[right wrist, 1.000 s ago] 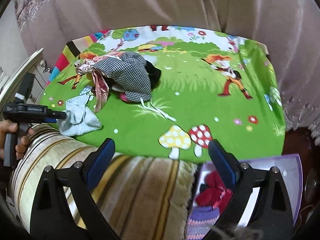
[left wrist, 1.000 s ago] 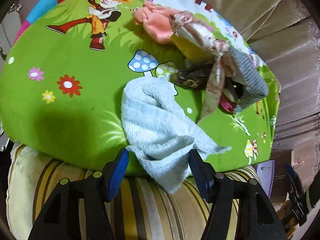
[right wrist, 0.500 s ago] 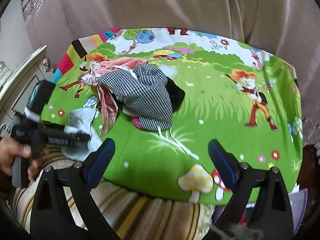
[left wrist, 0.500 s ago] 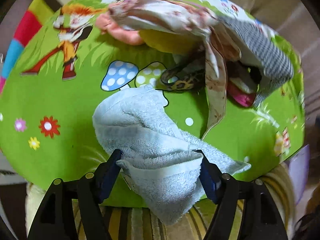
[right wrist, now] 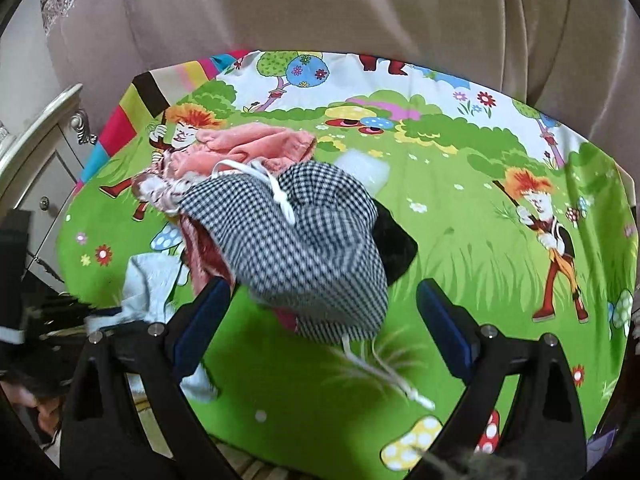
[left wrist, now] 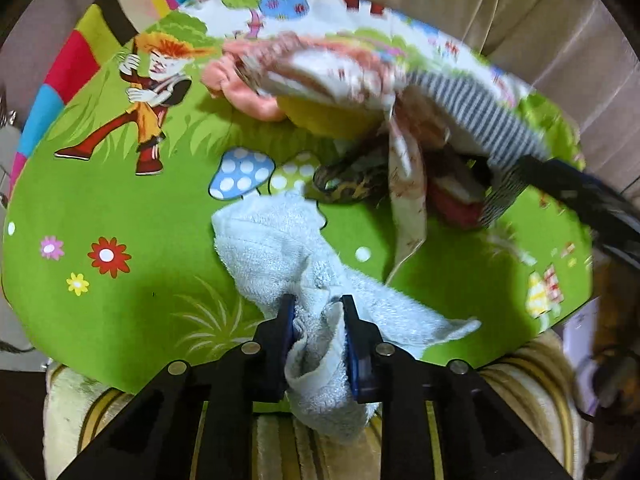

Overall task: Organize soft objects
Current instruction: 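Lift the blue towel with the left tool while the right tool grasps the houndstooth cloth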

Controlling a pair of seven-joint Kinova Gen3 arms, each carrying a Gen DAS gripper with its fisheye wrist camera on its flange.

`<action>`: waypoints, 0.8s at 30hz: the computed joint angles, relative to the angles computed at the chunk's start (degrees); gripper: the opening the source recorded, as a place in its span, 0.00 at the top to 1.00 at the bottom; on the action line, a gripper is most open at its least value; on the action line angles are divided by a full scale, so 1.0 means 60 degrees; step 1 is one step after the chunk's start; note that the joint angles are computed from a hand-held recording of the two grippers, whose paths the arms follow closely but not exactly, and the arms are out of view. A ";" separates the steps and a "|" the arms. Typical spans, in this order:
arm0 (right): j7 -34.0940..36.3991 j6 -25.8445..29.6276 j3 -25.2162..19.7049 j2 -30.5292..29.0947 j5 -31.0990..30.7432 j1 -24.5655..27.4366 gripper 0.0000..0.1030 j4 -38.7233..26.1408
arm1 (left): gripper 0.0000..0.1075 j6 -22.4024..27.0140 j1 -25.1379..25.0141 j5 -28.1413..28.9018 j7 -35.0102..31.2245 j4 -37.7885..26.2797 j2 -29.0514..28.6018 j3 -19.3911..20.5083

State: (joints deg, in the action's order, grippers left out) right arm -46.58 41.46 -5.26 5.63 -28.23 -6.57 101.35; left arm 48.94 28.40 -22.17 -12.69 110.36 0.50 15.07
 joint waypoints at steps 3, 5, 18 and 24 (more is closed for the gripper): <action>0.0236 0.0018 -0.0085 0.0253 -0.0234 0.0022 0.11 -0.0156 | 0.79 -0.0202 0.0083 -0.0517 0.0866 0.0288 -0.0432 0.0218; 0.0340 0.0101 -0.0121 0.0408 -0.0362 0.0082 0.32 -0.0265 | 0.79 -0.0167 0.0102 -0.0836 0.1363 0.0391 -0.0593 0.0447; 0.0804 0.0813 0.0120 0.0070 -0.1542 0.0841 0.74 -0.0152 | 0.79 -0.0505 -0.0298 -0.1527 0.2131 0.0787 -0.0863 0.0866; 0.1201 0.1070 0.0509 -0.0435 -0.2179 0.1048 0.75 0.0122 | 0.79 -0.0543 -0.0319 -0.1902 0.2894 0.1009 -0.1154 0.1101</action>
State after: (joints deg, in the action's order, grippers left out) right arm -39.37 47.88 -2.21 3.02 -41.31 -0.29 102.09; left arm 45.68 26.49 -33.58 4.67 116.41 -6.42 21.68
